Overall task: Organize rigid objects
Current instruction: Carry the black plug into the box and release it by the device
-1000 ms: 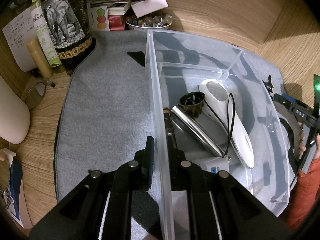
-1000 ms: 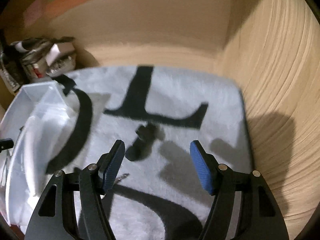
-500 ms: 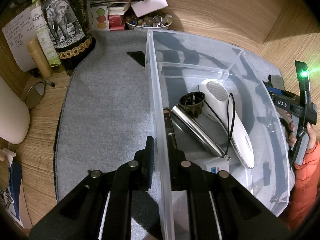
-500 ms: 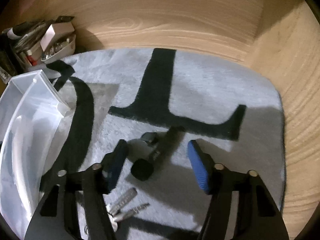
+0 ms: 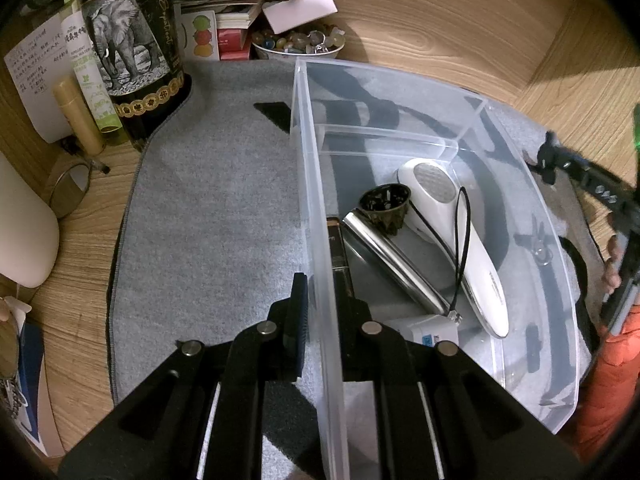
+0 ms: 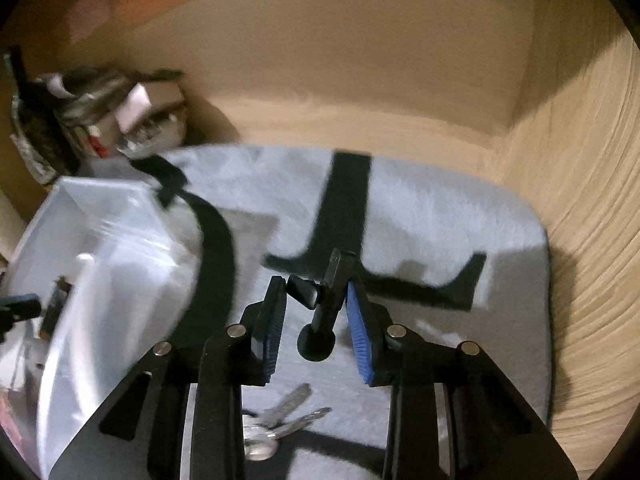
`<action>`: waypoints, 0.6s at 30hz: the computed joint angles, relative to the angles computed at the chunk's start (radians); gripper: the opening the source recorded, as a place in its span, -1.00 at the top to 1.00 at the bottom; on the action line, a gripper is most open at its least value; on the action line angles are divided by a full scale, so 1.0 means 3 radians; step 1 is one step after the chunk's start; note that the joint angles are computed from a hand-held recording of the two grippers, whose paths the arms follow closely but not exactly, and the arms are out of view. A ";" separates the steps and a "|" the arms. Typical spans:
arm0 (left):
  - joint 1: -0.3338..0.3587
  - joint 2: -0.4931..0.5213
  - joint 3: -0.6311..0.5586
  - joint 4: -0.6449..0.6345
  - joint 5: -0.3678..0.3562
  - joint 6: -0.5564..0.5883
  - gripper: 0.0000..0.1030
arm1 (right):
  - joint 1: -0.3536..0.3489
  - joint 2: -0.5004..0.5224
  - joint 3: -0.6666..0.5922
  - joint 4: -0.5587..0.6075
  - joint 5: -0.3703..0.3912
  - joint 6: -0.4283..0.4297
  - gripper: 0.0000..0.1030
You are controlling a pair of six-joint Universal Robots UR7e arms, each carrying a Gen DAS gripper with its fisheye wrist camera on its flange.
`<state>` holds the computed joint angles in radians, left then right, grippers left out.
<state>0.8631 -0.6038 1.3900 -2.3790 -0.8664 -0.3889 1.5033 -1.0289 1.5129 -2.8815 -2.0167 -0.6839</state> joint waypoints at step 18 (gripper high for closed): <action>0.0003 0.0000 -0.0001 0.0010 0.0009 -0.0004 0.80 | 0.0446 -0.0127 0.0440 -0.0035 0.0559 -0.0517 0.46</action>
